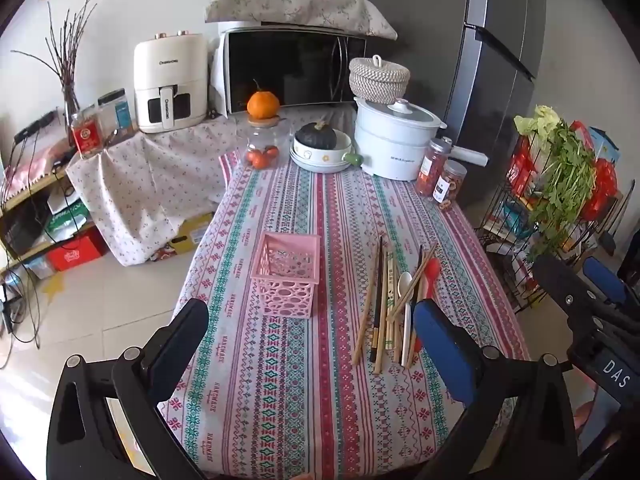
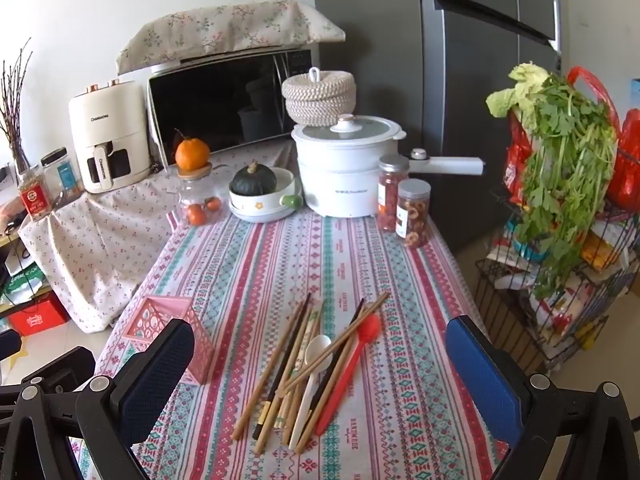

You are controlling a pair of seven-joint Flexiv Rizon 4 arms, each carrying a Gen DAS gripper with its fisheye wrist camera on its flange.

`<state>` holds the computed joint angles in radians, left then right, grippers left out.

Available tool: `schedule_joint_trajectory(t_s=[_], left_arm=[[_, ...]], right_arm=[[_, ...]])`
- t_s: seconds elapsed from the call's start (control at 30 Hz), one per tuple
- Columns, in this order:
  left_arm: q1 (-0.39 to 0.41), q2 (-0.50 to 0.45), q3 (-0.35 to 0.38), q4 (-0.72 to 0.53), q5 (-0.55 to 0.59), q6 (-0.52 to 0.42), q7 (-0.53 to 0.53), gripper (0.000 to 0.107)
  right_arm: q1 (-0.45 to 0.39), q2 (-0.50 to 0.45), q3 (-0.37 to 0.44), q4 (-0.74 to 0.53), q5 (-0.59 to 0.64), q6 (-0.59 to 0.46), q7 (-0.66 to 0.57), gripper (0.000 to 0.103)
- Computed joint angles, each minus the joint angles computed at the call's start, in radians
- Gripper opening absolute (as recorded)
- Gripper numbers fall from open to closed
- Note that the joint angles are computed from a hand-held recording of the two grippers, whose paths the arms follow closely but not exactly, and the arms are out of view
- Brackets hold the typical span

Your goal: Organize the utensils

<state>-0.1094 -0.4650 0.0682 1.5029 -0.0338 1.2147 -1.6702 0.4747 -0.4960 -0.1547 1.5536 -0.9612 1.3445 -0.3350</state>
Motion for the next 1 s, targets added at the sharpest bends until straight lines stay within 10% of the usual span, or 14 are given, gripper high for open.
schedule_joint_trajectory(t_s=[1.0], left_arm=[[-0.004,0.002,0.005,0.003,0.002,0.015,0.02,0.103]], right_arm=[[0.002,-0.005,0.002,-0.006,0.01,-0.005,-0.007,0.103]])
